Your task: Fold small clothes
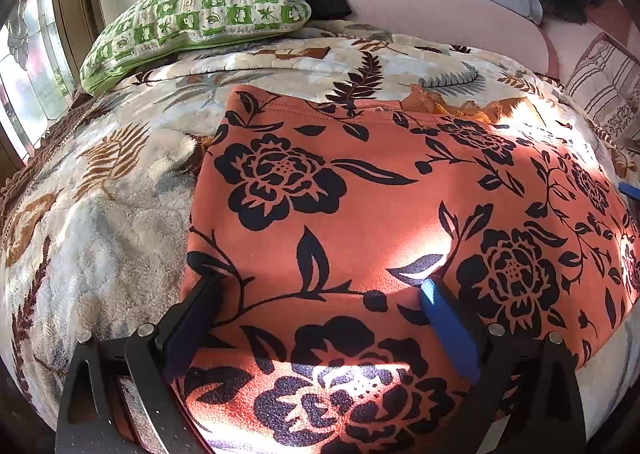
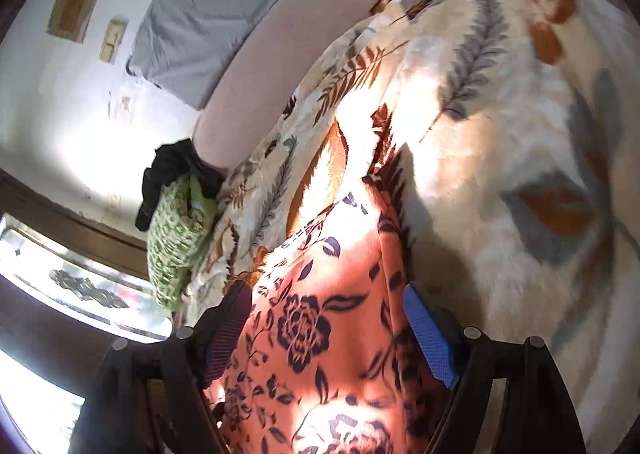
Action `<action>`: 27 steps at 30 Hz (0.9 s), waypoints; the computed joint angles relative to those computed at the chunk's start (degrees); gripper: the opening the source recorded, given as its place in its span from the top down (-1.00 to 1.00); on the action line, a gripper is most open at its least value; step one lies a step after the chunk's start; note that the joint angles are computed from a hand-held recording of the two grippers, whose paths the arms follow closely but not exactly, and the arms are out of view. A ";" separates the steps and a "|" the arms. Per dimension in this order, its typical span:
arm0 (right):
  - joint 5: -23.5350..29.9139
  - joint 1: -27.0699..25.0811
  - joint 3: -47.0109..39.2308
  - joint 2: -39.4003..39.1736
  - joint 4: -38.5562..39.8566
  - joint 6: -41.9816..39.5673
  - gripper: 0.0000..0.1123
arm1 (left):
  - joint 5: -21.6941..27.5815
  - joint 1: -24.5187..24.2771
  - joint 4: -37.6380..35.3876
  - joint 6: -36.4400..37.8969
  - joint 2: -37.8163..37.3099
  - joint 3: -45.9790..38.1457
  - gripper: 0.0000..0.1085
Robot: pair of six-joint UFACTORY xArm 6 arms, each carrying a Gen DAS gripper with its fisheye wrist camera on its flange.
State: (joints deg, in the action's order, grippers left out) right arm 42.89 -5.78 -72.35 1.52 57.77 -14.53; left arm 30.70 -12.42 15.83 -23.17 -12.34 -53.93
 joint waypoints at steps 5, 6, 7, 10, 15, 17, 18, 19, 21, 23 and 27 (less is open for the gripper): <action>7.45 1.09 -18.50 17.37 -12.78 7.96 -0.27 | -0.06 0.01 -0.22 0.17 0.10 -0.02 -0.85; 9.29 1.53 -19.93 17.73 -13.13 5.78 0.02 | -0.35 0.11 -0.57 0.49 0.04 0.15 -0.85; 10.97 2.40 -21.26 18.02 -15.89 5.80 0.72 | -0.66 0.15 -0.56 0.60 0.05 0.30 -0.86; 5.96 5.24 -19.52 15.05 -26.34 8.98 0.73 | -1.64 0.30 -0.75 0.78 0.03 0.69 -0.87; 1.13 4.20 -17.88 16.91 -30.35 18.49 0.59 | -0.99 0.34 -1.83 1.63 0.23 0.22 -0.88; 1.98 3.93 -16.86 14.82 -29.78 18.05 -0.20 | -0.54 0.35 -2.03 1.81 0.42 -0.14 -0.88; 1.58 3.90 -15.72 13.27 -30.65 18.35 -0.38 | -0.37 0.24 -1.50 1.28 0.49 -0.25 -0.88; -1.00 4.11 -13.10 10.68 -33.05 20.08 -0.43 | -0.32 0.21 -1.15 0.93 0.48 -0.25 -0.88; -4.55 4.00 -8.03 5.45 -32.92 20.17 -0.43 | -0.27 0.18 -1.12 0.73 0.41 -0.20 -0.88; -5.01 3.71 -3.25 -0.04 -25.54 16.22 -0.43 | -0.09 0.19 -1.45 1.09 0.41 -0.28 -0.88; 0.29 4.84 4.45 -9.30 -8.62 6.04 -0.43 | 0.52 0.17 -1.83 1.26 0.59 -0.67 -0.88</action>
State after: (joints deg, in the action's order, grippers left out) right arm 43.17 -0.94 -67.89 -7.78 49.15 -8.49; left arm 31.22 -12.26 14.00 -21.90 -11.74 -54.60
